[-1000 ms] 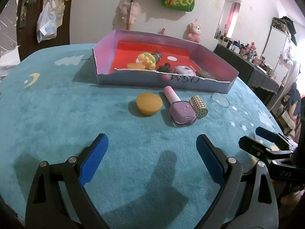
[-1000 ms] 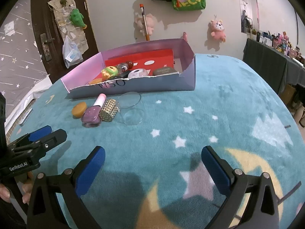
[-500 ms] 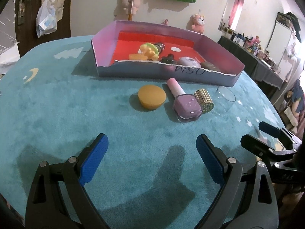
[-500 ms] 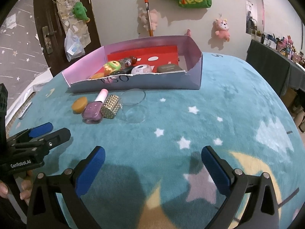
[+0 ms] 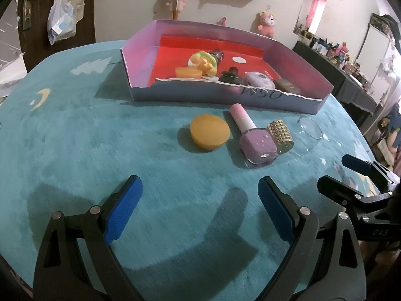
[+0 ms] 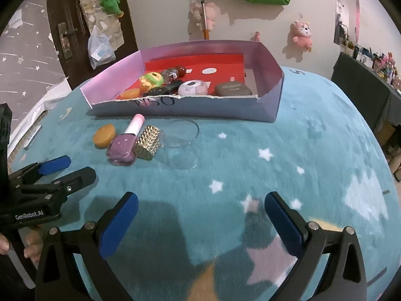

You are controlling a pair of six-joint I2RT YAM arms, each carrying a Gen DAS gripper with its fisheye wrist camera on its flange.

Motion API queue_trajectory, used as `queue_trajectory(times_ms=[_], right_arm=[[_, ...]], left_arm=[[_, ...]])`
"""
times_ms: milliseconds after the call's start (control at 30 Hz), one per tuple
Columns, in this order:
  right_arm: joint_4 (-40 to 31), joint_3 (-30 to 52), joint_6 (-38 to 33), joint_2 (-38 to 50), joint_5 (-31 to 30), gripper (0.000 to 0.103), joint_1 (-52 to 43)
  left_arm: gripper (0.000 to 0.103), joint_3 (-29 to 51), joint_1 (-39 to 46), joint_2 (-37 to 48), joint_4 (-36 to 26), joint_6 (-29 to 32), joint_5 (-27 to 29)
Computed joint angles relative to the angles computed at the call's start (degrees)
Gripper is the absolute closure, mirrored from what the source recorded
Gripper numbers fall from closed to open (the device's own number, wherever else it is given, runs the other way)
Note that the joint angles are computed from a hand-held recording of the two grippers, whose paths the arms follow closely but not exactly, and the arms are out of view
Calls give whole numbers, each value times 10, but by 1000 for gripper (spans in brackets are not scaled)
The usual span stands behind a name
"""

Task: Organize rigid objects
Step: 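Move the left tool to the orange sponge puff while the right tool approaches the glass cup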

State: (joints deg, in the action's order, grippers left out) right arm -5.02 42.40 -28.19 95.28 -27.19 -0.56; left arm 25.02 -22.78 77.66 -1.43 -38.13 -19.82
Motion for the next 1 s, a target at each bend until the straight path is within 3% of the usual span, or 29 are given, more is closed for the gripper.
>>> queue_trajectory(times_ms=[300, 1000], right_arm=[[-61, 64, -1, 45, 10, 0, 20], [-71, 134, 13, 98, 41, 3, 47]], left_arm=[[9, 27, 30, 27, -13, 32, 16], [9, 66, 93, 66, -14, 110, 57]])
